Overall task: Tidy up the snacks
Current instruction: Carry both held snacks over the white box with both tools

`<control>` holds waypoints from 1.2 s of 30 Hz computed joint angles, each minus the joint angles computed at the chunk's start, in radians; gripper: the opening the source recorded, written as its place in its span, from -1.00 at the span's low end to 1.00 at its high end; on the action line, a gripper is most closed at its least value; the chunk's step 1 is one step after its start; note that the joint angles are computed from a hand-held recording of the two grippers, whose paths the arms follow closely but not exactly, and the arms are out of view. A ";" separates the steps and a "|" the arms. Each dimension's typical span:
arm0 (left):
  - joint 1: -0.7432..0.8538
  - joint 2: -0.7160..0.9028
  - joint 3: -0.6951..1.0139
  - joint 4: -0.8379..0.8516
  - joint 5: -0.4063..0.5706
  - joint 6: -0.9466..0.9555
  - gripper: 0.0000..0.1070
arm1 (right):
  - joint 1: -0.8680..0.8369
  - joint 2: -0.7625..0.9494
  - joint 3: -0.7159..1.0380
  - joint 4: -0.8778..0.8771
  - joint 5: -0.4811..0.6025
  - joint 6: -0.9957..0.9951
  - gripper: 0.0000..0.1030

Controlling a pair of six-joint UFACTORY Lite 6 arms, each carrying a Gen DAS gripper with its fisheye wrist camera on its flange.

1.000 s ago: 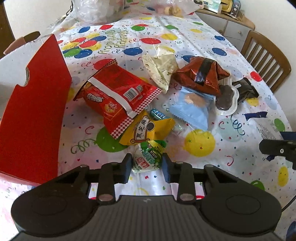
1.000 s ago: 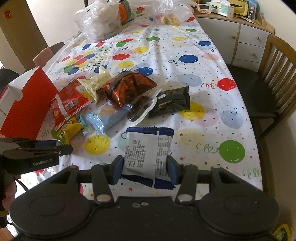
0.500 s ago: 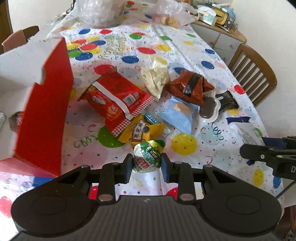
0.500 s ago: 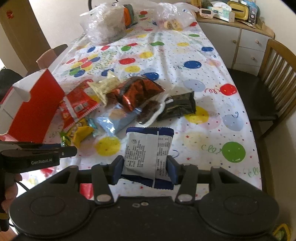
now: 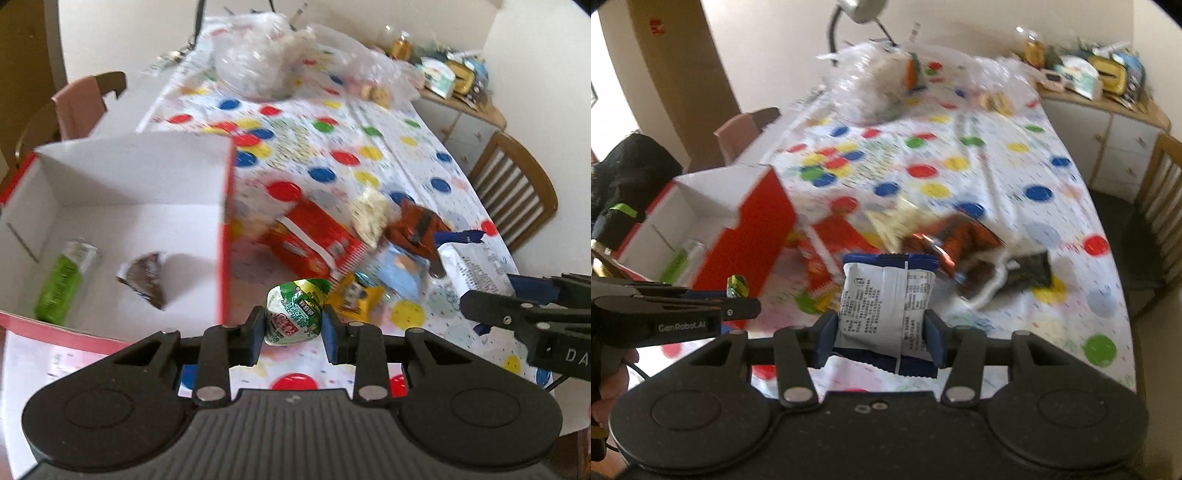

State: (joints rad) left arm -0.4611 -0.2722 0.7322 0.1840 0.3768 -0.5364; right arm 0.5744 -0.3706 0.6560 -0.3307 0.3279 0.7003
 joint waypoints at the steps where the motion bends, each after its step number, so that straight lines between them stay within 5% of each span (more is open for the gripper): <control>1: 0.030 -0.025 -0.007 -0.031 0.007 0.051 -0.42 | 0.027 0.015 0.021 -0.045 0.005 0.053 -0.07; 8: 0.296 -0.126 -0.010 -0.325 0.079 0.529 -0.42 | 0.217 0.210 0.236 -0.301 0.038 0.366 -0.07; 20: 0.744 -0.018 0.108 -0.676 0.179 1.165 -0.42 | 0.370 0.609 0.677 -0.362 0.108 0.443 -0.07; 30: 0.859 0.291 0.322 -0.661 0.202 1.243 -0.42 | 0.392 0.994 1.140 -0.162 0.215 0.226 -0.07; 36: 0.861 0.447 0.421 -0.592 0.186 1.209 -0.42 | 0.369 1.316 1.587 -0.005 0.367 0.028 -0.07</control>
State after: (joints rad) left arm 0.4001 0.1745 1.1530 -0.4084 0.5625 0.6722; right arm 0.9431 0.9454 2.2427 -0.3358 0.6946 0.7286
